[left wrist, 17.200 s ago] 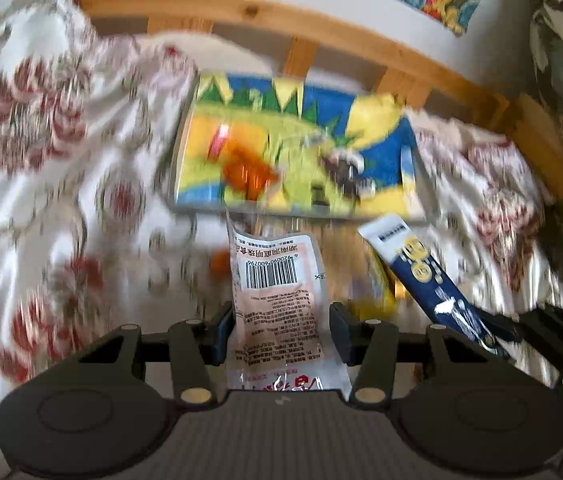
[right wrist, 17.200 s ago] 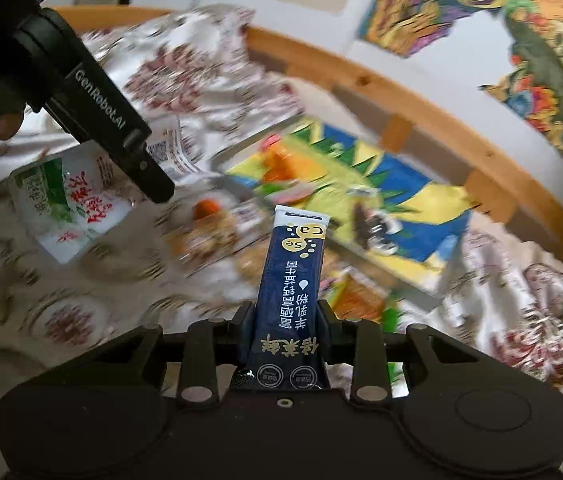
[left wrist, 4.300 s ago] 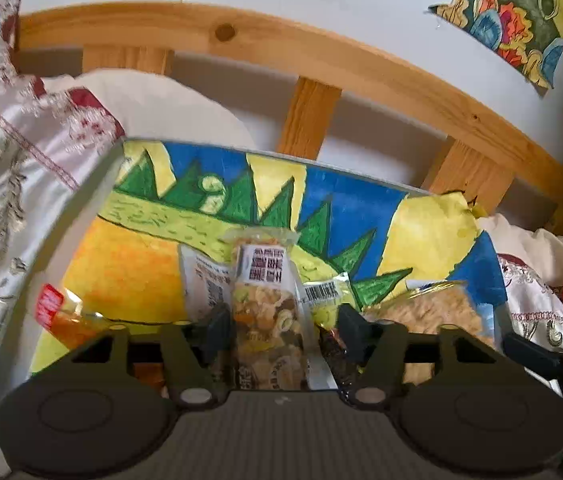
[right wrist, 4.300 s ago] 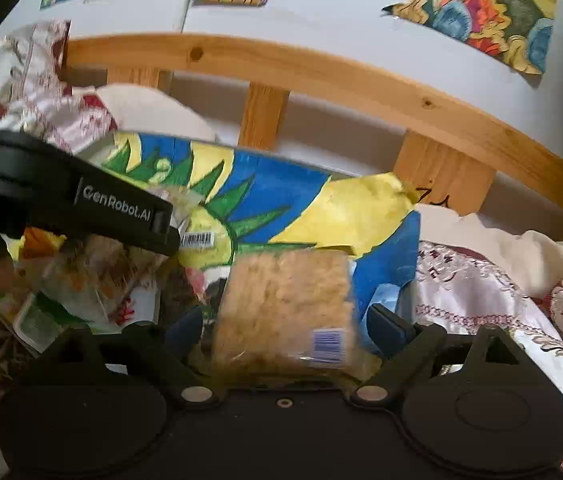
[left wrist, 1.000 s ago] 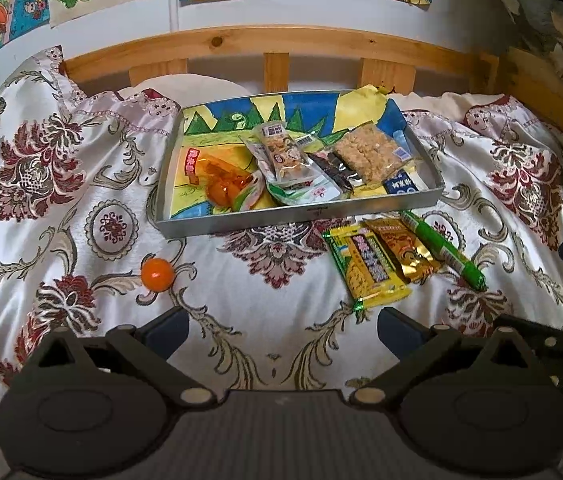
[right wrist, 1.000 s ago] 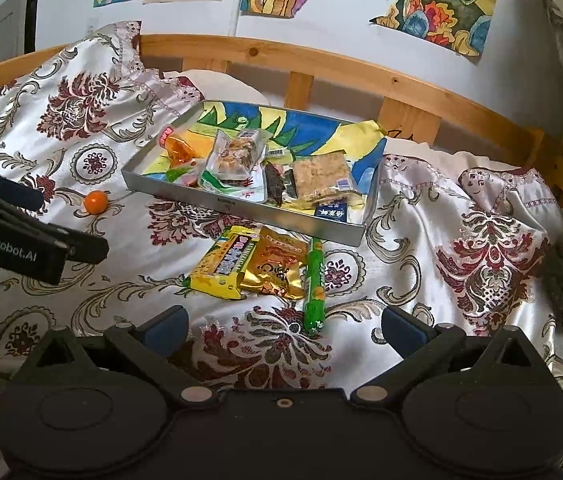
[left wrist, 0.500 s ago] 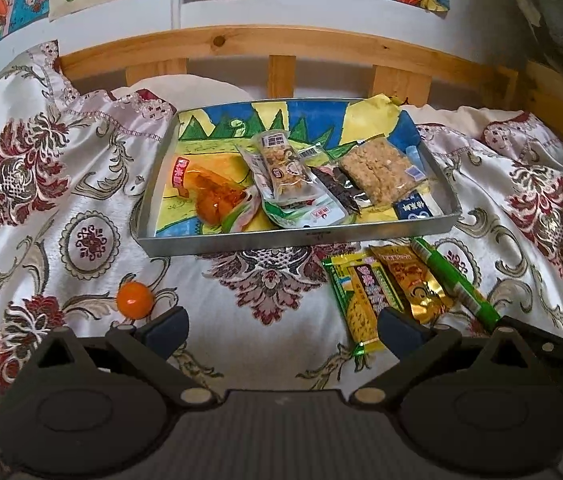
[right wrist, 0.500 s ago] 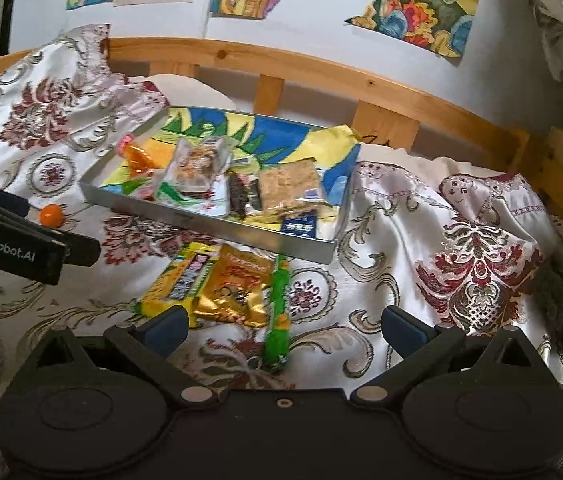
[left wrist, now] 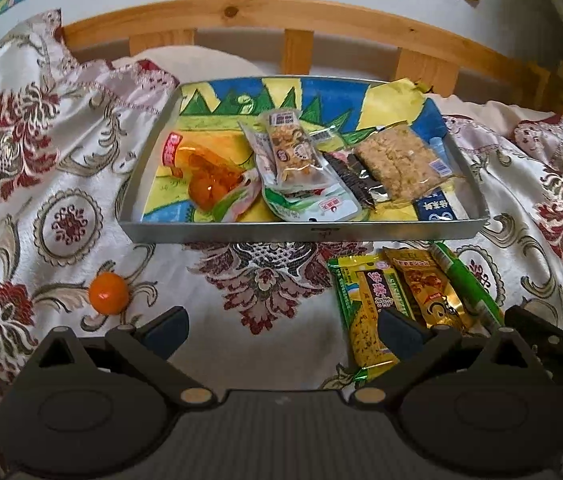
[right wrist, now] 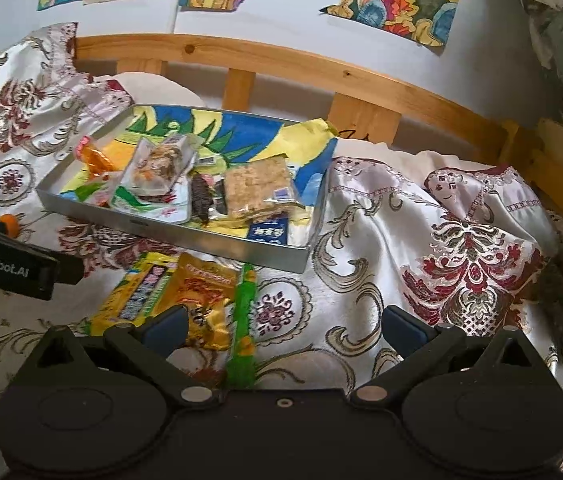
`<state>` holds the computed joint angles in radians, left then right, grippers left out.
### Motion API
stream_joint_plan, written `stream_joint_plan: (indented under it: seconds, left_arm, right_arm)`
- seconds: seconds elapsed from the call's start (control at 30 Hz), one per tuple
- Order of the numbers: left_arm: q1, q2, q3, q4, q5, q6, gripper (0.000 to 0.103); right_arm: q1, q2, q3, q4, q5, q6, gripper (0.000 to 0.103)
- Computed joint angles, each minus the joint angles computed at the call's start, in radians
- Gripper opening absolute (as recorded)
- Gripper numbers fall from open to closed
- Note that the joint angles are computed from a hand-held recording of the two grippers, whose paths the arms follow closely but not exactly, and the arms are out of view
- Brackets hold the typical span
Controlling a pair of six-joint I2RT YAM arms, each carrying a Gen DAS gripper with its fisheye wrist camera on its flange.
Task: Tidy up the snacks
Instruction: 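Move both tools toward the yellow wafer pack and green stick snack, then grasp the green stick snack with the right tool while the left grasps the yellow wafer pack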
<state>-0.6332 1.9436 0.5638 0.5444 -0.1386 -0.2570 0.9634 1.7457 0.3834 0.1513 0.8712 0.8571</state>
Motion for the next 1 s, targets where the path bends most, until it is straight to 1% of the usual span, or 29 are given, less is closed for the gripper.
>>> stream_joint_plan:
  seconds: [0.17, 0.47, 0.63, 0.77, 0.83, 0.87, 0.9, 0.93, 0.97, 1.0]
  left_arm:
    - [-0.006, 0.053, 0.043, 0.001, -0.013, -0.016, 0.102]
    - [-0.004, 0.132, 0.103, 0.002, -0.018, -0.044, 0.102]
    - [-0.004, 0.162, 0.110, 0.045, 0.022, -0.014, 0.102]
    - [-0.017, 0.187, 0.129, 0.054, 0.034, 0.007, 0.102]
    - [-0.021, 0.198, 0.137, 0.062, 0.048, 0.008, 0.102]
    - [-0.023, 0.201, 0.138, 0.067, 0.054, 0.009, 0.102]
    - [-0.027, 0.205, 0.141, 0.070, 0.060, 0.012, 0.102]
    - [-0.031, 0.210, 0.146, 0.070, 0.062, 0.016, 0.102]
    - [-0.036, 0.215, 0.153, 0.064, 0.064, 0.024, 0.102]
    - [-0.040, 0.219, 0.159, 0.057, 0.068, 0.030, 0.102]
  right_arm:
    - [-0.047, 0.058, -0.009, 0.109, 0.000, -0.056, 0.102]
    - [-0.108, 0.215, 0.030, 0.222, -0.011, -0.136, 0.102]
    - [-0.132, 0.271, 0.014, 0.306, -0.044, -0.167, 0.098]
    - [-0.157, 0.307, -0.018, 0.432, -0.081, -0.228, 0.093]
    - [-0.167, 0.325, -0.029, 0.491, -0.090, -0.273, 0.089]
    - [-0.172, 0.328, -0.038, 0.524, -0.102, -0.298, 0.082]
    - [-0.176, 0.325, -0.046, 0.543, -0.117, -0.316, 0.073]
    - [-0.177, 0.322, -0.053, 0.560, -0.131, -0.331, 0.068]
    - [-0.176, 0.318, -0.058, 0.564, -0.139, -0.341, 0.058]
    - [-0.175, 0.314, -0.059, 0.557, -0.145, -0.347, 0.046]
